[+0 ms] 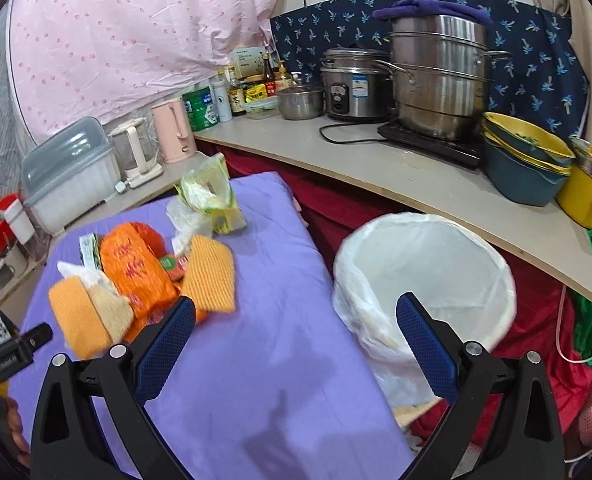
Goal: Collect trash
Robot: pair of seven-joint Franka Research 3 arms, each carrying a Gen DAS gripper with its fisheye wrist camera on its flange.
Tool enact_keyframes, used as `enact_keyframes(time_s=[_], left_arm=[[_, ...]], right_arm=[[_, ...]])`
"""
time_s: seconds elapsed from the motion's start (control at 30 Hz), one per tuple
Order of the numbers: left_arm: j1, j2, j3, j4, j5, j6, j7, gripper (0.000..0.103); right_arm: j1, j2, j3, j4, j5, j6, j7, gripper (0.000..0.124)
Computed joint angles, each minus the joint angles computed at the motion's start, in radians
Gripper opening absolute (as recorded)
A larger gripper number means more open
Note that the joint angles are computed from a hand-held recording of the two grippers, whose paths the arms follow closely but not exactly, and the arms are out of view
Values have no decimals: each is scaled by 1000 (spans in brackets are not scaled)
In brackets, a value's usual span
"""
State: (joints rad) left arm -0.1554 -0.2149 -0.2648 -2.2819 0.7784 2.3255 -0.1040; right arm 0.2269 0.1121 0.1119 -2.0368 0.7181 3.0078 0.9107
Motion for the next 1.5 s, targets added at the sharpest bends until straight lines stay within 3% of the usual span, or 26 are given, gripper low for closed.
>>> enact_keyframes(time_s=[0.23, 0.47, 0.6, 0.7, 0.8, 0.87, 0.93, 0.97, 1.13, 1.33, 1.5], left_arm=[[47, 17, 45, -16, 0, 81, 15, 96], [97, 34, 74, -37, -10, 171, 31, 96], [117, 50, 83, -38, -7, 221, 41, 93], [121, 74, 88, -26, -19, 250, 72, 86], [123, 89, 94, -26, -35, 290, 94, 77], [123, 95, 95, -27, -41, 307, 104, 64], [122, 100, 95, -25, -48, 321, 115, 52], [122, 99, 96, -28, -50, 332, 118, 42], [125, 79, 86, -40, -35, 351, 105, 20], [118, 29, 56, -50, 14, 340, 79, 14], [102, -7, 31, -45, 22, 330, 78, 13]], right_arm=[[35, 188, 8, 249, -97, -51, 114, 96], [50, 433, 34, 590, -205, -137, 230, 91], [85, 581, 3, 808, -289, -226, 330, 80], [94, 687, 0, 962, -331, -307, 386, 70], [105, 772, -8, 1086, -371, -383, 433, 54], [102, 807, 2, 1136, -382, -424, 443, 40], [92, 816, 20, 1145, -373, -437, 435, 22], [84, 804, 31, 1122, -364, -430, 420, 18], [33, 685, 91, 933, -279, -353, 320, 7], [-35, 498, 141, 675, -145, -227, 182, 6], [-103, 373, 179, 536, 10, -177, 48, 6]])
